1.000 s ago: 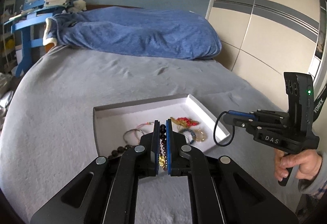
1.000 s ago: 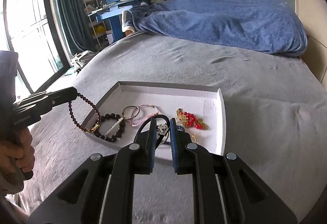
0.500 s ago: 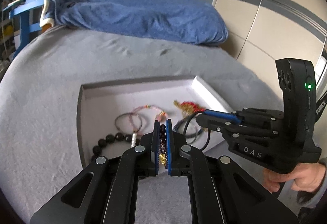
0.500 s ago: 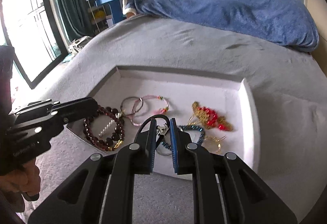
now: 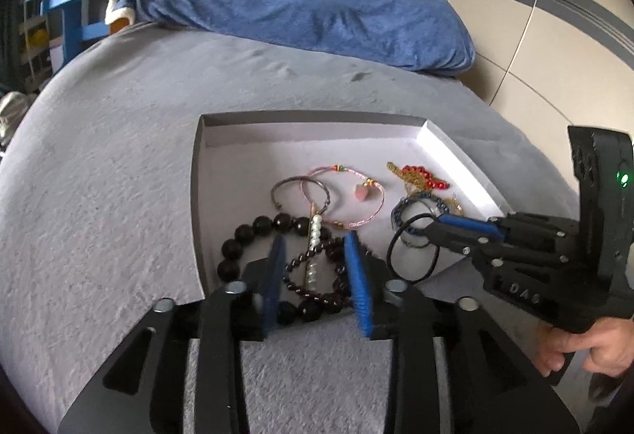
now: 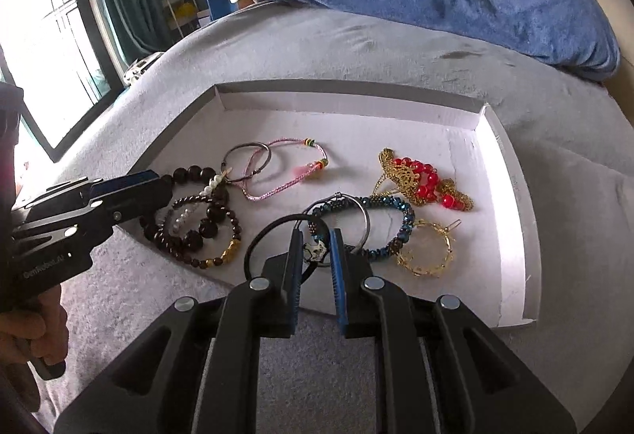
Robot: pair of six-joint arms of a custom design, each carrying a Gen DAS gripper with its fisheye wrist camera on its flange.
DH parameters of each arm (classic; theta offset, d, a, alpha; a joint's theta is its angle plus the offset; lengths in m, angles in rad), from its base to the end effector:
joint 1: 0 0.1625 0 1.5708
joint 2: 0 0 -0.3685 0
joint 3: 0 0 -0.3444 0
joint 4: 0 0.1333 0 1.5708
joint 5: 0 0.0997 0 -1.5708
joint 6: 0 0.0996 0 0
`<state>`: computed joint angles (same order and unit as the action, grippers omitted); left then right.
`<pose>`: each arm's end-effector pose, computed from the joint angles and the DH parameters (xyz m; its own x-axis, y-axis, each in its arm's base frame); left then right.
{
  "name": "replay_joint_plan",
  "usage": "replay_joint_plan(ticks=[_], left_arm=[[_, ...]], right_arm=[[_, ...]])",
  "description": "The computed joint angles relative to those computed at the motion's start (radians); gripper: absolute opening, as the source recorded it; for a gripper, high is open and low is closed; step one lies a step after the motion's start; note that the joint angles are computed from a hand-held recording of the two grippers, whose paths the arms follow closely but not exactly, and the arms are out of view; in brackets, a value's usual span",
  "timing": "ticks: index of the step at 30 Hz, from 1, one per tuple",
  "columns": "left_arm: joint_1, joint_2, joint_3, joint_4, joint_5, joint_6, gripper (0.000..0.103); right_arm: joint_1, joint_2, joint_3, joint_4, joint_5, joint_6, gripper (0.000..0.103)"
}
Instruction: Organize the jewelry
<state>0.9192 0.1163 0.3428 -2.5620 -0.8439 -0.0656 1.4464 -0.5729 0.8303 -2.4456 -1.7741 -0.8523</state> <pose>-0.3256 -0.7558 -0.0464 -0.8312 0.1398 -0.5382 0.4691 0.6958 -0.5438 0.0155 -0.7885 0.2528 -0.7063 -0.4527 0.5442 -0.6541 0.7114 -0.2571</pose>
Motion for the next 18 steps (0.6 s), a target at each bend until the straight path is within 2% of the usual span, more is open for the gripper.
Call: replay_joint_plan(ticks=[1,3,4,5,7,8,9,11,12,14,18], left_arm=[[-0.003,-0.006,0.018,-0.018,0.009,0.013,0.043],[-0.01,-0.02,0.056,-0.045,0.022,0.029,0.044],[-0.013,-0.031,0.085,-0.073,0.032,0.039,0.051],[-0.017,-0.044,0.125,-0.117,0.039,0.054,0.063],[-0.027,-0.064,0.2,-0.222,0.059,0.099,0.073],[-0.031,-0.079,0.248,-0.276,0.062,0.119,0.076],[-0.034,-0.092,0.286,-0.308,0.063,0.126,0.078],[-0.039,-0.108,0.342,-0.361,0.064,0.142,0.08],[-0.043,-0.111,0.357,-0.381,0.069,0.149,0.081],[-0.057,-0.105,0.367,-0.423,0.102,0.172,0.089],[-0.076,-0.099,0.387,-0.501,0.131,0.206,0.092]], right_arm=[[-0.002,-0.006,0.009,-0.005,0.006,0.001,0.018],[-0.007,-0.025,0.04,-0.029,0.027,-0.01,0.034],[-0.011,-0.041,0.068,-0.049,0.044,-0.022,0.036],[-0.015,-0.057,0.099,-0.076,0.056,-0.036,0.038],[-0.026,-0.094,0.164,-0.129,0.089,-0.064,0.041],[-0.033,-0.113,0.198,-0.162,0.103,-0.074,0.049],[-0.043,-0.135,0.239,-0.199,0.128,-0.081,0.057],[-0.058,-0.165,0.297,-0.259,0.16,-0.098,0.059],[-0.062,-0.176,0.322,-0.287,0.163,-0.104,0.065],[-0.078,-0.207,0.38,-0.346,0.186,-0.115,0.074],[-0.097,-0.251,0.44,-0.392,0.22,-0.093,0.085]])
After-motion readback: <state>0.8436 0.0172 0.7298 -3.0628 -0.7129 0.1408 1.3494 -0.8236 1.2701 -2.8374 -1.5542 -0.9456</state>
